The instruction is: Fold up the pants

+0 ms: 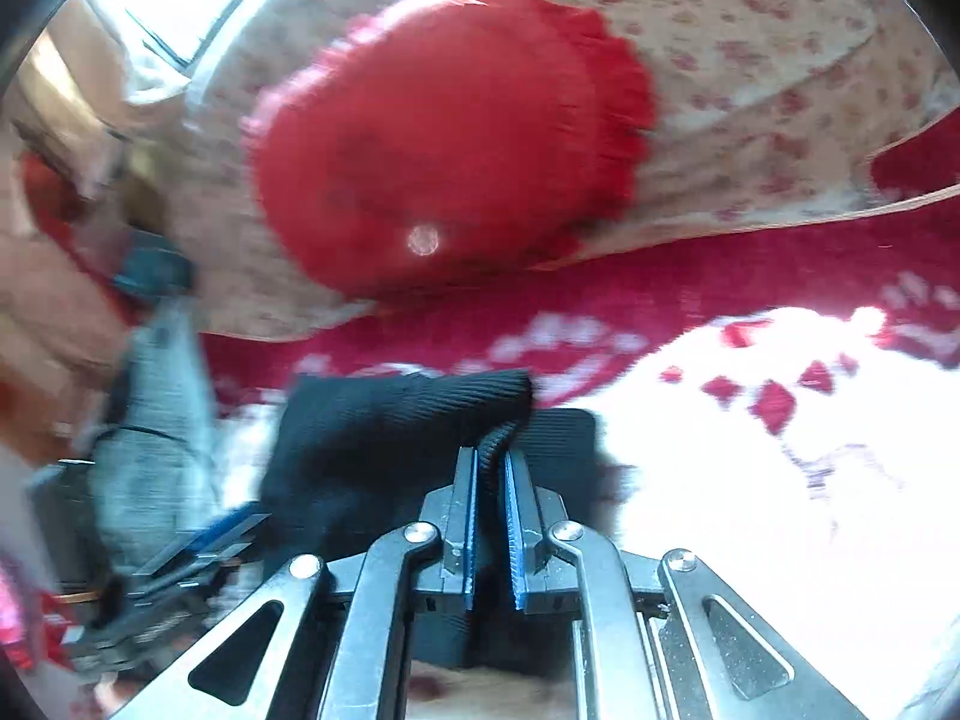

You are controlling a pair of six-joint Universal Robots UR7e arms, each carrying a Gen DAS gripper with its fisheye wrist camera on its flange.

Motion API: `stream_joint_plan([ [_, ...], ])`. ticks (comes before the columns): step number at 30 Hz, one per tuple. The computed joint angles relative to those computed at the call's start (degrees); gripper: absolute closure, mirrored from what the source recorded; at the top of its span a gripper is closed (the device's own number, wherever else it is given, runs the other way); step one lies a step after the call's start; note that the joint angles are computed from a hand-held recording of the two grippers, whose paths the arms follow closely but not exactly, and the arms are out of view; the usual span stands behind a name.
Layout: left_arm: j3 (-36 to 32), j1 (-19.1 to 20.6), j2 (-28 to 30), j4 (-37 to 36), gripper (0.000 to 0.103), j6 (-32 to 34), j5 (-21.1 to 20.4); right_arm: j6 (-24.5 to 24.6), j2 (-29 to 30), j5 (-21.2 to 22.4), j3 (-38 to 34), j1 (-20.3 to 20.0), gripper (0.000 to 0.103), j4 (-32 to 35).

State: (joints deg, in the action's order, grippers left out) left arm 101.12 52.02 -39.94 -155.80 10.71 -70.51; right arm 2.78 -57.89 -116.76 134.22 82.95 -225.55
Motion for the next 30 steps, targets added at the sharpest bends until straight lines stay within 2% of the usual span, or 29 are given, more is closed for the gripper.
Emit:
stream_joint_plan([
  [2, 0.12, -0.15, 0.1, -0.43, 0.049, 0.59, 0.59, 1.18, -1.16, 3.25, 1.19, -2.29, 0.096, 0.49],
  [4, 0.2, -0.22, -0.35, -0.48, 0.049, 0.98, 0.41, 0.85, -2.06, 4.77, 2.57, -2.56, 0.095, -1.36],
  [6, 0.48, -0.68, -0.62, -2.61, 0.049, 1.97, 1.18, 0.23, -2.77, 4.33, 3.54, -1.4, 0.095, -4.19],
  [8, 0.26, -1.11, -0.54, -3.91, 0.049, 2.81, 1.73, -0.97, -3.75, 6.17, 3.89, 0.11, 0.095, -5.29],
  [13, -2.23, -1.8, 1.79, -3.14, 0.049, 3.54, 2.96, -3.85, -1.94, 6.93, -0.28, 4.09, 0.092, -2.54],
  [16, -3.57, -2.08, 3.71, -2.65, 0.049, 4.0, 3.88, -3.67, -0.11, 5.37, -3.54, 4.42, 0.092, 1.39],
  [20, -4.92, -2.31, 6.19, -3.77, 0.046, 5.1, 5.35, -2.77, 1.44, 2.13, -6.46, 2.53, 0.092, 7.68],
  [23, -5.92, -2.21, 7.75, -4.85, 0.039, 5.82, 5.65, -1.54, 1.84, 3.49, -7.36, -0.31, 0.092, 10.0],
  [26, -6.31, -2.18, 8.74, -6.23, 0.033, 6.27, 5.91, -1.48, 1.77, 8.74, -6.99, -3.48, 0.092, 8.7],
  [30, -6.44, -2.02, 7.87, -4.07, 0.033, 5.1, 5.2, -2.31, 0.42, 7.49, -7.14, -2.67, 0.092, 11.48],
])
